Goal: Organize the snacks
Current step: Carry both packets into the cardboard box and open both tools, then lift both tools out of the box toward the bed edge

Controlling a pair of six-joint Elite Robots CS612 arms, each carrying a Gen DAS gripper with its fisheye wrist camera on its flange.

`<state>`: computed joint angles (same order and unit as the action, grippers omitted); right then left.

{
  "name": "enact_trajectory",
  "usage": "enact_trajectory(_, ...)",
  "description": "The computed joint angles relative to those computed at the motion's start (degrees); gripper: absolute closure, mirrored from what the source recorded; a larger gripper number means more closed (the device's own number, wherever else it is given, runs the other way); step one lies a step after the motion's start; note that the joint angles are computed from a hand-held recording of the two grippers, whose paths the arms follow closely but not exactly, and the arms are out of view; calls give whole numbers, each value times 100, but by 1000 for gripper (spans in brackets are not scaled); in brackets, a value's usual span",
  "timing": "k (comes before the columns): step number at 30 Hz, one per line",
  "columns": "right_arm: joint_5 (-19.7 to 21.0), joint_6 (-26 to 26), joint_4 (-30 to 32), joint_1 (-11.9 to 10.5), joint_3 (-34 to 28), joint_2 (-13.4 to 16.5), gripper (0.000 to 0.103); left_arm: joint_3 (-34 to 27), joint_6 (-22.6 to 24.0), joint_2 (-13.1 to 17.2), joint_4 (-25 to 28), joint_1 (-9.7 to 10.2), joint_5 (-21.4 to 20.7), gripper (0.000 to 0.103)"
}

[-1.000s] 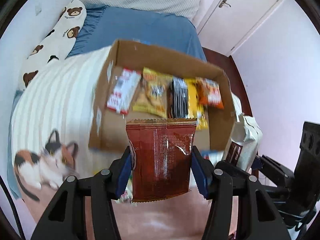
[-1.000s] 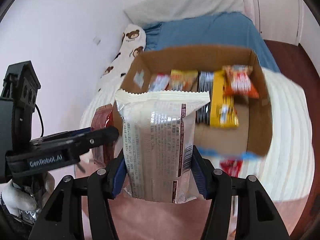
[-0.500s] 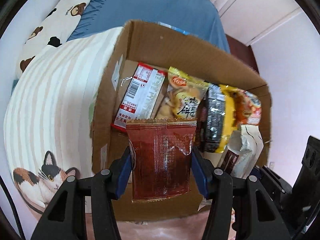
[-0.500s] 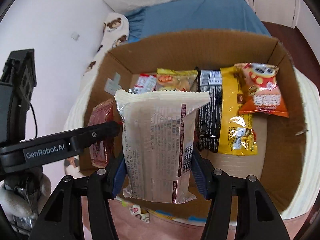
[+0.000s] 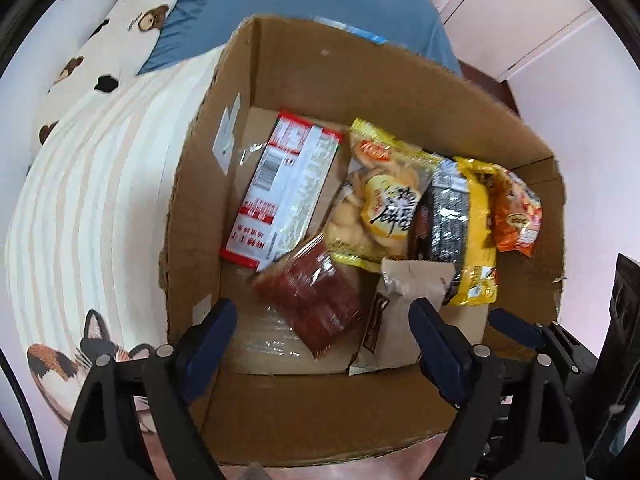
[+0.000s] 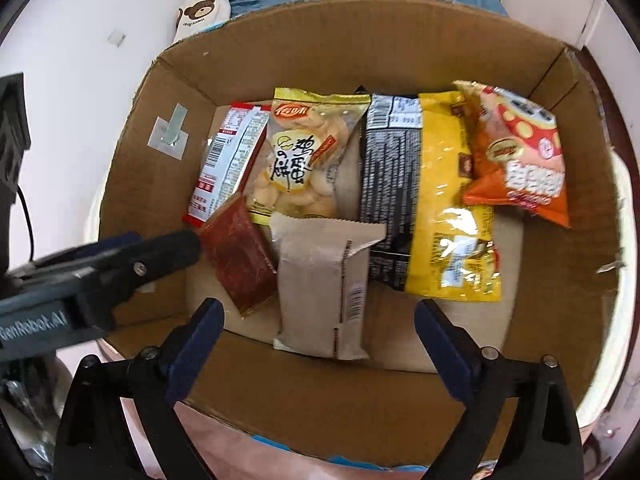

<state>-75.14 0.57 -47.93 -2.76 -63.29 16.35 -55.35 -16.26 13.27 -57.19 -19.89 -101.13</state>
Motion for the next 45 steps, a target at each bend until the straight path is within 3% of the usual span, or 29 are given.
enact_trajectory(5, -309, -43, -143, -14, -300, 93, 5, -357, 70, 110, -29, -107, 509, 11)
enact_trajectory(20, -904, -207, -485, -60, -1510, 322, 5, -2086, 200, 677, -111, -398, 1373, 11)
enact_trajectory(37, -650, 218, -460, -191, -2816, 429, 5, -3318, 155, 813, 27, -570, 1536, 11)
enact_trajectory(41, -191, 433, -215, -334, -3064, 473, 5, -3499, 107, 871, 181, -633, 1625, 11)
enact_trajectory(45, -169, 706, 274, -522, -3349, 601, 5, -3697, 84, 1027, 517, -761, 1863, 11)
